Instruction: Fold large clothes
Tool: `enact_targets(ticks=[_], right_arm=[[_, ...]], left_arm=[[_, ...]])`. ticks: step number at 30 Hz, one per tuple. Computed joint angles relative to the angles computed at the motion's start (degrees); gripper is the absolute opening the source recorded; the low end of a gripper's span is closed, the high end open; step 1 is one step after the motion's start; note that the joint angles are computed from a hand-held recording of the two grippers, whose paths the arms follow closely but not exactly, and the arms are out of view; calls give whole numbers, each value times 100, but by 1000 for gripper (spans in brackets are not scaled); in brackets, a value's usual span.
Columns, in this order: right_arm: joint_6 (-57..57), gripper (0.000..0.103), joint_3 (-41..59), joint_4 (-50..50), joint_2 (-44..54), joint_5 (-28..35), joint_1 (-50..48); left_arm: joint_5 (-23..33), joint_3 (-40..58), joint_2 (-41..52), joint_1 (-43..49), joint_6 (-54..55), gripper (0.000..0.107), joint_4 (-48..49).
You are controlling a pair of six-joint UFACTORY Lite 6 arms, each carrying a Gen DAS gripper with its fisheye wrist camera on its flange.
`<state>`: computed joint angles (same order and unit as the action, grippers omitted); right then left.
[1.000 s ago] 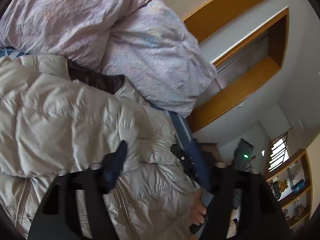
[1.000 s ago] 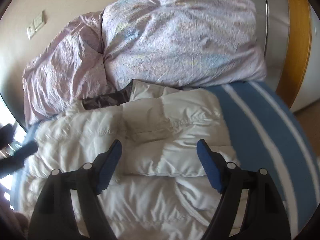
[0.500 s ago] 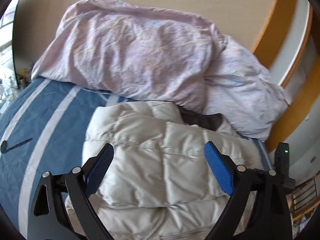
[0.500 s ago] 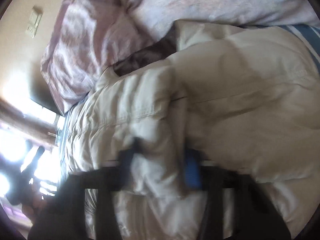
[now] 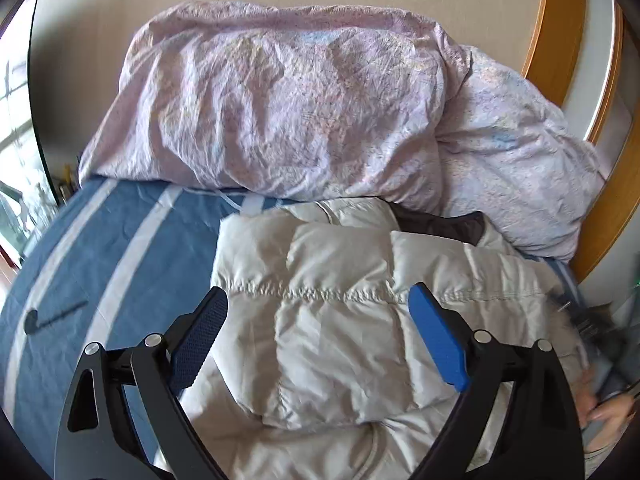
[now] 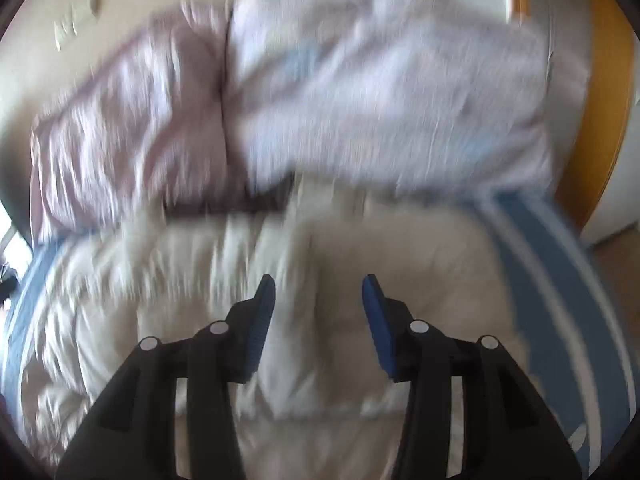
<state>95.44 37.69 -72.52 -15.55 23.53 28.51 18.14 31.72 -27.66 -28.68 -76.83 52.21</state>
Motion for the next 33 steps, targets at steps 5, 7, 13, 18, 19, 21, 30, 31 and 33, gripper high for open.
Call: enact_targets(ticks=[5,7,13,18,19,21,30,31,33], right_arm=[[-275,39,542,-196,908,-357,-49],[-125,41,716,-366,1224,-632,-175],[-525,48,1450,-180,2722,-373,-127],[867,52,1320,-1449,3027,-346,-73],[1080,53,1288,-1652,3036,-359,-88],[1413,54,1258,-1969,3066,-379,-119],[2156,48,376,-2634,1629,-939,-343],[2131,48,235,-2640,1380,-1042,-359],[1613,48,41,-2186,1037,-1072,-267]], left_arm=[[346,418,956,-381,-1461,93,1475],[547,582,1352,-542,-1827,93,1838],[766,1029,2623,-527,-2366,92,2429],[427,1178,3177,-284,-2661,94,2759],[390,1222,3253,-252,-2670,95,2768],[288,1284,3436,-169,-2884,97,2942],[450,1026,2707,-284,-2087,98,2204],[560,872,2435,-377,-2164,98,2315],[868,794,2256,-512,-2101,98,2283]])
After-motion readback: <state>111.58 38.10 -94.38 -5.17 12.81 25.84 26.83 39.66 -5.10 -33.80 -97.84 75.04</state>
